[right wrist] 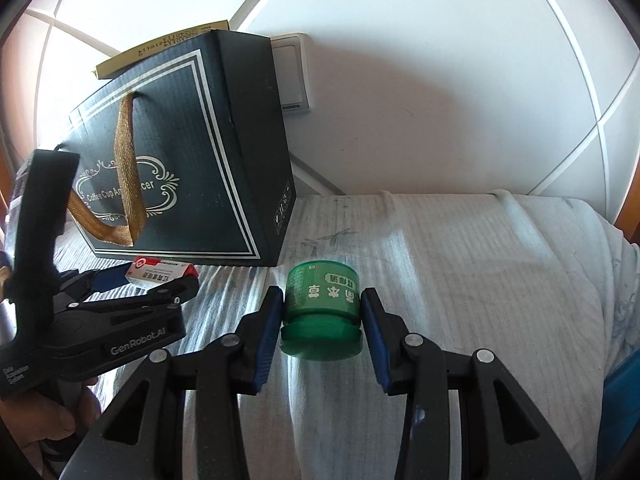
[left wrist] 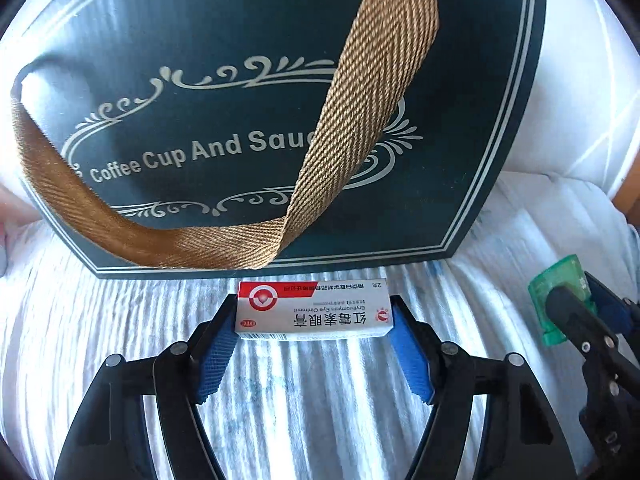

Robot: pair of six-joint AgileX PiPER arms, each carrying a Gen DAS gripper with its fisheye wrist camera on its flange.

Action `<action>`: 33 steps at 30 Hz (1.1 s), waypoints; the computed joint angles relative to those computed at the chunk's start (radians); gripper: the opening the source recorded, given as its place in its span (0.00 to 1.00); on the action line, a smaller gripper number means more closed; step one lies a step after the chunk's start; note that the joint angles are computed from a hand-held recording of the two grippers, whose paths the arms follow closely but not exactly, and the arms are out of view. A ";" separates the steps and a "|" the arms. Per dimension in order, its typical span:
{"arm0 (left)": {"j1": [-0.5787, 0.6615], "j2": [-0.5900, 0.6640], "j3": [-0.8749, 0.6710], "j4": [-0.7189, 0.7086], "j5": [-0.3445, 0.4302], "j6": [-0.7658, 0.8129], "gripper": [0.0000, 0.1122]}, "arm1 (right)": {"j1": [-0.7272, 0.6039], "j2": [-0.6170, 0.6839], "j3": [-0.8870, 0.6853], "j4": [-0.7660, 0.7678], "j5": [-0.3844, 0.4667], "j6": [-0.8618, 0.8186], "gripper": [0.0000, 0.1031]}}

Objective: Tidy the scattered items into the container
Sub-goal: 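Grasp the green jar with the right tool while the left tool grasps the red-white medicine box, then lift the jar and medicine box and carry them toward the blue bin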

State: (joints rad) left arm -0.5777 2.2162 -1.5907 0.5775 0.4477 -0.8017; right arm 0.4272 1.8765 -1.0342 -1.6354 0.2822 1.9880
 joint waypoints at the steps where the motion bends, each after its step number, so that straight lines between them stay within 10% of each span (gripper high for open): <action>1: -0.001 -0.025 0.037 0.025 -0.009 -0.027 0.64 | 0.006 0.000 -0.001 0.006 0.005 -0.010 0.38; 11: -0.061 -0.476 0.643 0.390 0.002 -0.444 0.64 | 0.123 -0.045 0.045 0.112 0.077 -0.060 0.38; 16: -0.055 -0.659 0.740 0.221 0.061 -0.298 0.64 | 0.226 -0.176 0.136 0.453 0.133 -0.323 0.38; 24: -0.173 -0.964 0.783 0.050 0.311 -0.183 0.64 | 0.444 -0.416 0.104 0.886 0.459 -0.685 0.38; 33: -0.257 -1.201 0.647 -0.070 0.633 -0.092 0.64 | 0.667 -0.517 -0.183 1.032 0.882 -0.845 0.38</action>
State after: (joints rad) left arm -0.8349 1.0155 -0.9442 0.5079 1.0806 -0.8941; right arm 1.0943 1.3590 -1.2175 -0.6037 1.1644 1.1435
